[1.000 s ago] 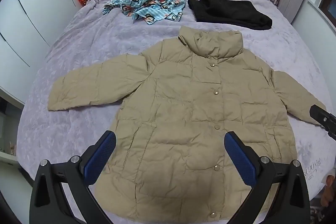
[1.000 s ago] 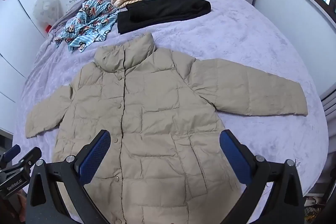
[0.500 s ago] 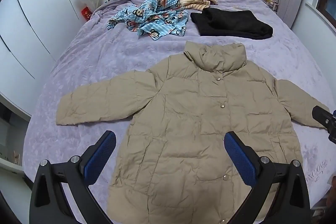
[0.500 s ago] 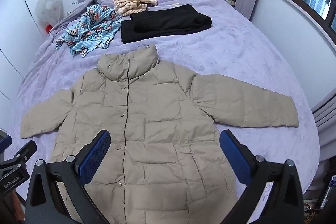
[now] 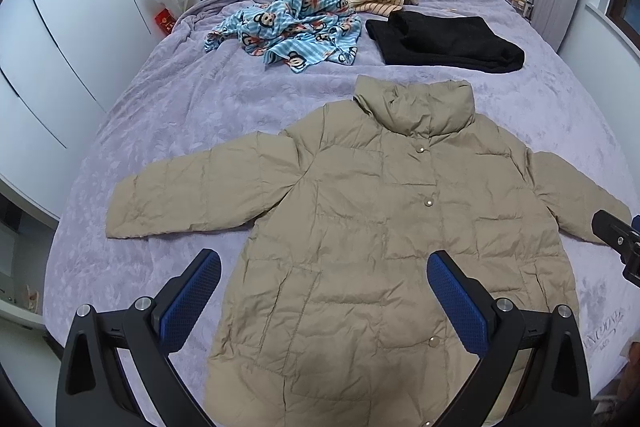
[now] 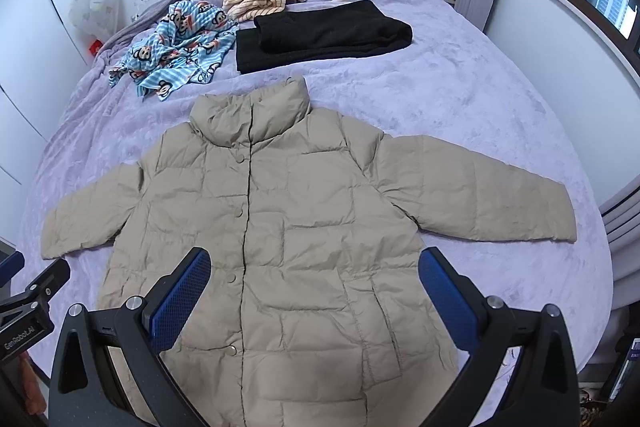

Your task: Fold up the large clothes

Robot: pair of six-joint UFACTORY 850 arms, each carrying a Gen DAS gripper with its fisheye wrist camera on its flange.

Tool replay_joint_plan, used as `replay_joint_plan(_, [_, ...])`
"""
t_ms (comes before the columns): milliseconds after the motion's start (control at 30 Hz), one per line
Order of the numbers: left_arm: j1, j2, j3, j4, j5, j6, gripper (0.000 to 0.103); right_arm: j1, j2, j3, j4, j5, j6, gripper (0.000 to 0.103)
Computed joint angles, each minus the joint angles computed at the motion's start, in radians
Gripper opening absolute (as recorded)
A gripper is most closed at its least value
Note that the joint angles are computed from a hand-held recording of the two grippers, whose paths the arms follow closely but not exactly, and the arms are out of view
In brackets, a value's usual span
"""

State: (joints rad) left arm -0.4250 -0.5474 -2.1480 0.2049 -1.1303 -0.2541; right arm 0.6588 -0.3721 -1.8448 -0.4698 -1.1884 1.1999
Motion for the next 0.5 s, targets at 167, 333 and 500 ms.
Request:
replay_joint_plan(167, [-0.005,-0.002,-0.002,0.000,-0.003,-0.004,0.103,0.001,-0.002,0.000,0.002,0.001,0.001,0.103])
replay_joint_plan(333, [-0.001,0.000,0.007,-0.003,0.000,0.000,0.103,0.001,-0.001,0.005,0.002,0.004,0.002,0.103])
replay_joint_plan(500, [-0.002,-0.005,-0.001,-0.004,-0.005,0.001,0.103,0.001,-0.003,0.001,0.002,0.002,0.001,0.103])
